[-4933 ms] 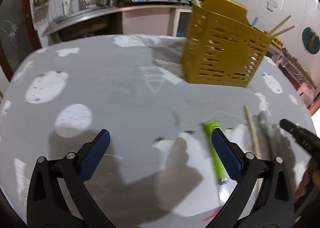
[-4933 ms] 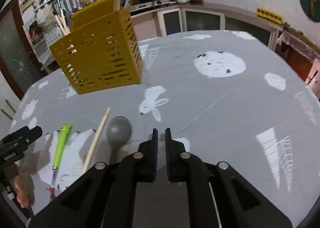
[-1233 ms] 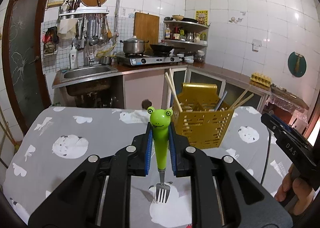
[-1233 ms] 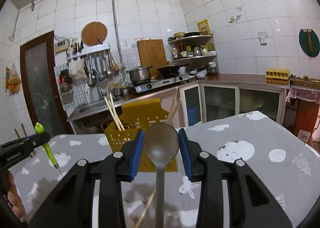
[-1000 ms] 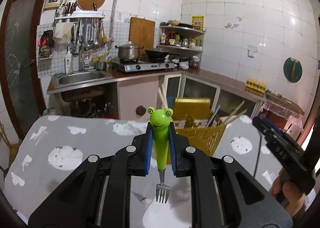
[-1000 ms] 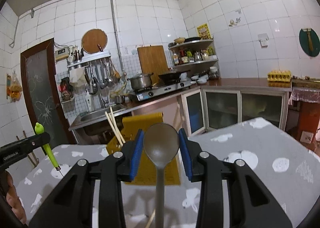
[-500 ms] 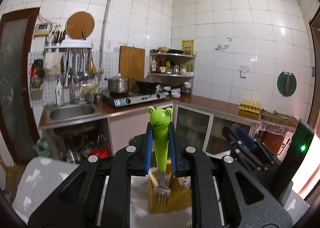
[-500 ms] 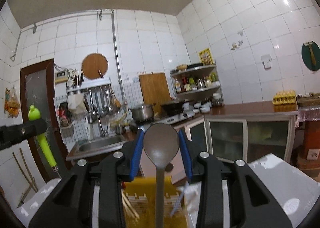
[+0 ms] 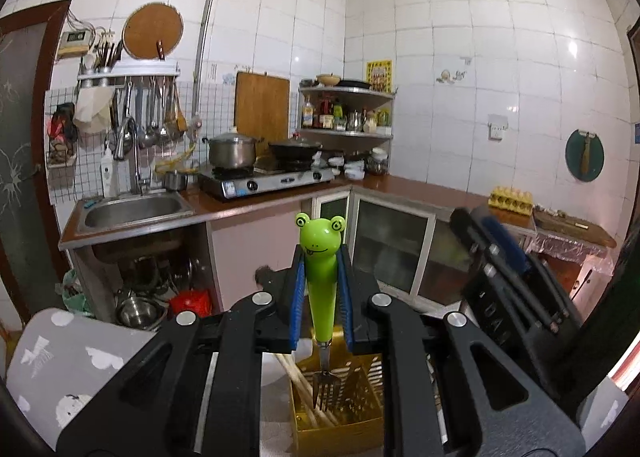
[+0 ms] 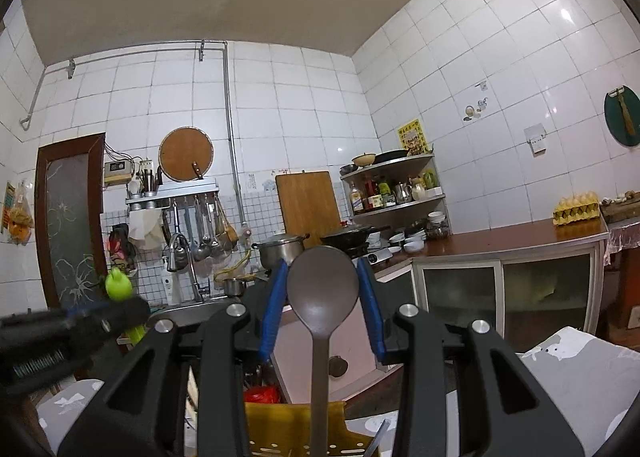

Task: Organize utensils
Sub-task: 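Open both tools over the yellow holder to drop the fork and ladle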

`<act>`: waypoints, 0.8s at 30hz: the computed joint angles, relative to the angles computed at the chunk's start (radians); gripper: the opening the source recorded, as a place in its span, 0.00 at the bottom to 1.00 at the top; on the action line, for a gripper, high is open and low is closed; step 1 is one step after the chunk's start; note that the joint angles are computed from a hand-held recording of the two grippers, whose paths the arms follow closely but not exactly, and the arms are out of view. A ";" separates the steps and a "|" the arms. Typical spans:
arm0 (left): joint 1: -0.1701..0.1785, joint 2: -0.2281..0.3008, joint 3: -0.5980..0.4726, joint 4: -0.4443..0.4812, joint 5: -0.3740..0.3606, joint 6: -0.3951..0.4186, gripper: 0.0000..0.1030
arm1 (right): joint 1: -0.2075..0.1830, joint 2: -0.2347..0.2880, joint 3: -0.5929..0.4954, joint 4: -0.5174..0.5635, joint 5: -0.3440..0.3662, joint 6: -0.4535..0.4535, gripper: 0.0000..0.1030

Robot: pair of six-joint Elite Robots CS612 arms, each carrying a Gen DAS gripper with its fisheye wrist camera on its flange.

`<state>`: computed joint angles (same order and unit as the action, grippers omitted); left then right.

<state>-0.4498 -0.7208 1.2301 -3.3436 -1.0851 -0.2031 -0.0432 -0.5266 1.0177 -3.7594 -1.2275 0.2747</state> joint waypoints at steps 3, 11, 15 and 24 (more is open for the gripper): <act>0.005 0.007 0.003 0.019 -0.008 -0.017 0.14 | 0.004 0.015 -0.020 0.019 0.000 0.000 0.35; 0.008 0.010 0.025 0.061 -0.004 -0.039 0.14 | 0.003 0.022 0.001 0.056 0.027 -0.045 0.35; 0.014 0.014 0.024 0.116 -0.021 -0.061 0.14 | 0.001 0.004 0.045 0.077 0.036 -0.119 0.35; 0.023 -0.017 0.061 0.196 -0.050 -0.106 0.17 | 0.003 -0.058 0.127 0.138 0.006 -0.222 0.41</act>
